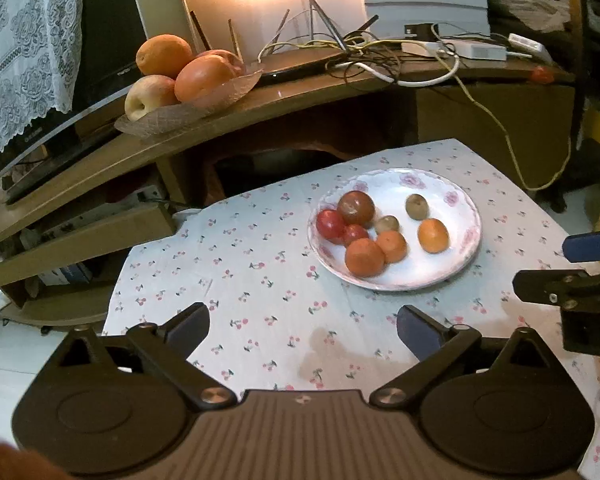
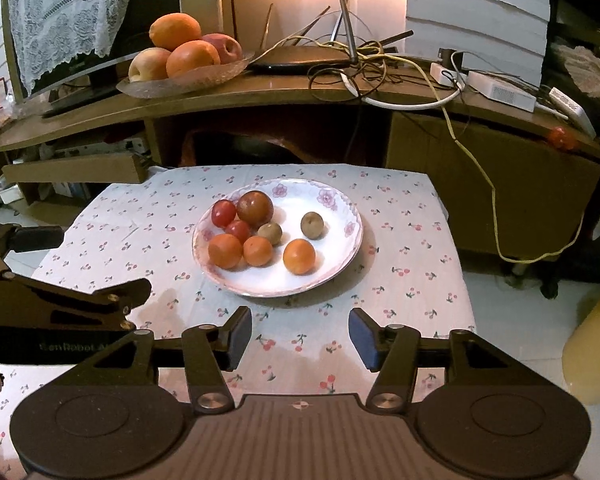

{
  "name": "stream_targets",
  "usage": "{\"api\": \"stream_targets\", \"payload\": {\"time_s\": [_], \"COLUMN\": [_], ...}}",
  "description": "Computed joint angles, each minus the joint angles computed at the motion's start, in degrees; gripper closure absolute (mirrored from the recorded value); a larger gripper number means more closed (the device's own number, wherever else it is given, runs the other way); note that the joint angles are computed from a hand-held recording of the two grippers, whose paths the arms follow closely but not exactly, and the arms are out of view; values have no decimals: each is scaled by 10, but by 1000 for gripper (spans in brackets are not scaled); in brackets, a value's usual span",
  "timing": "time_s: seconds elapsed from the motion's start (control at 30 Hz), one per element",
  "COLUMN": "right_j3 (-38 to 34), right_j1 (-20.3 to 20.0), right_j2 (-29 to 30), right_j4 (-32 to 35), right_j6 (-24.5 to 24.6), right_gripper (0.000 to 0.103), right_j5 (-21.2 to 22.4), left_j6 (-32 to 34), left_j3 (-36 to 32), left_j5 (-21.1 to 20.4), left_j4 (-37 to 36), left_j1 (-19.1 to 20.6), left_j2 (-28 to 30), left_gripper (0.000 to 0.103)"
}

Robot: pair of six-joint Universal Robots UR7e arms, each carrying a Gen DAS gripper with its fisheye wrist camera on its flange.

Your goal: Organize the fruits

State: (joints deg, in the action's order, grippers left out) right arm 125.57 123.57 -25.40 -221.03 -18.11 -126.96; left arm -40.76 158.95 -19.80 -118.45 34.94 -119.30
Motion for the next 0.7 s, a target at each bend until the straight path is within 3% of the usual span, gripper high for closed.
{"api": "stream_targets", "payload": {"time_s": [0.27,0.7], "right_j3": [28,51], "right_j1": [16,36], "right_j2": [1,6], "right_j4": [-14,-24], "right_j6": [27,53], "right_gripper": [47,46], "right_j5": [-11,-24], "left_j6": [-158,-350], "left_j3": [-16,-34], "left_j5": [-33,-109], "left_j4": [247,495], "left_j1": [-56,-146], "left_j2": [-94,-183], "left_gripper": [0,0]}}
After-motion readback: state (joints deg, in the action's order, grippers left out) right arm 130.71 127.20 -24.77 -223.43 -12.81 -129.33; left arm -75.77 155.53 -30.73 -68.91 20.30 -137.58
